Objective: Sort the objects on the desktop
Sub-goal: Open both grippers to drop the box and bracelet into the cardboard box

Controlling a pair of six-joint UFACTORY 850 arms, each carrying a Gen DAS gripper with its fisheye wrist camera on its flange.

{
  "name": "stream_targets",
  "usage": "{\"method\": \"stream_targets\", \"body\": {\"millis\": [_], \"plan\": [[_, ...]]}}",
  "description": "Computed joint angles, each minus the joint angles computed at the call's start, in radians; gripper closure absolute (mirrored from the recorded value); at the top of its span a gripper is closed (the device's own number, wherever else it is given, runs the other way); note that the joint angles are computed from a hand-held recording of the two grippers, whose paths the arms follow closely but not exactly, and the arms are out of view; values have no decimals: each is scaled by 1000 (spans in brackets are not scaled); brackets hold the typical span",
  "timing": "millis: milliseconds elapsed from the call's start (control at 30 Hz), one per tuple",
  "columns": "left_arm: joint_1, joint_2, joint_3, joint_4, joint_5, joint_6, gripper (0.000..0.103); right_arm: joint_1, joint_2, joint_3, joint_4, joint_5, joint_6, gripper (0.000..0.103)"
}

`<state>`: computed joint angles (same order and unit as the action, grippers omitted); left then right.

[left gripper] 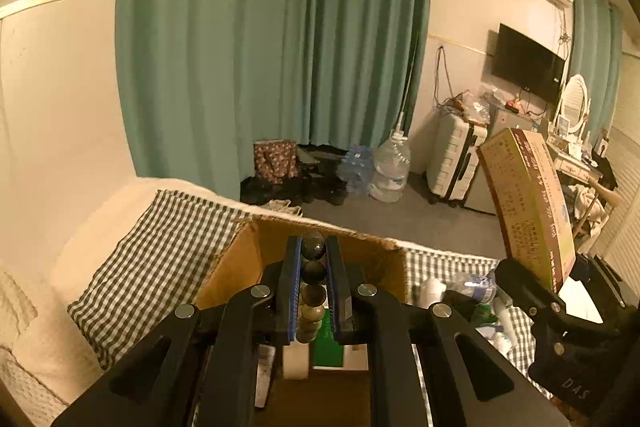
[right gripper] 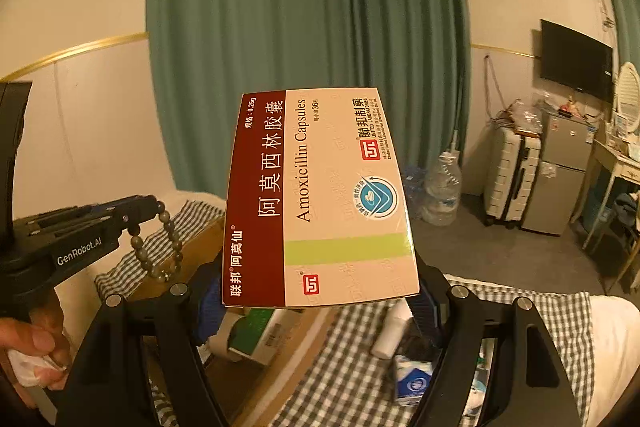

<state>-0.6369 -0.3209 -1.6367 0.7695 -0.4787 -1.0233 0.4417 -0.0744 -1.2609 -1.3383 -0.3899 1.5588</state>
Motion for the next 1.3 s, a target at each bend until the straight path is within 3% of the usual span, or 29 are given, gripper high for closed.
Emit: {"method": "stream_targets", "body": {"millis": [467, 733, 867, 1033, 1100, 1167, 1233, 1300], "plan": [[43, -81, -43, -188, -81, 151, 92, 1, -152, -116, 225, 76, -246, 28], [66, -150, -97, -279, -139, 241, 92, -21, -248, -184, 468, 88, -532, 28], [73, -180, -119, -311, -160, 272, 92, -44, -306, -233, 729, 109, -780, 28], [77, -201, -133, -336, -172, 298, 91, -50, -357, -273, 795, 82, -882, 27], [75, -206, -138, -331, -181, 297, 88, -50, -361, -269, 757, 89, -852, 16], [76, -202, -134, -324, -178, 287, 80, -51, -360, -264, 679, 90, -777, 13], [72, -196, -132, -300, -178, 259, 65, -50, -358, -257, 618, 93, -710, 12], [67, -179, -118, -267, -163, 226, 60, -44, -345, -248, 561, 90, -639, 10]]}}
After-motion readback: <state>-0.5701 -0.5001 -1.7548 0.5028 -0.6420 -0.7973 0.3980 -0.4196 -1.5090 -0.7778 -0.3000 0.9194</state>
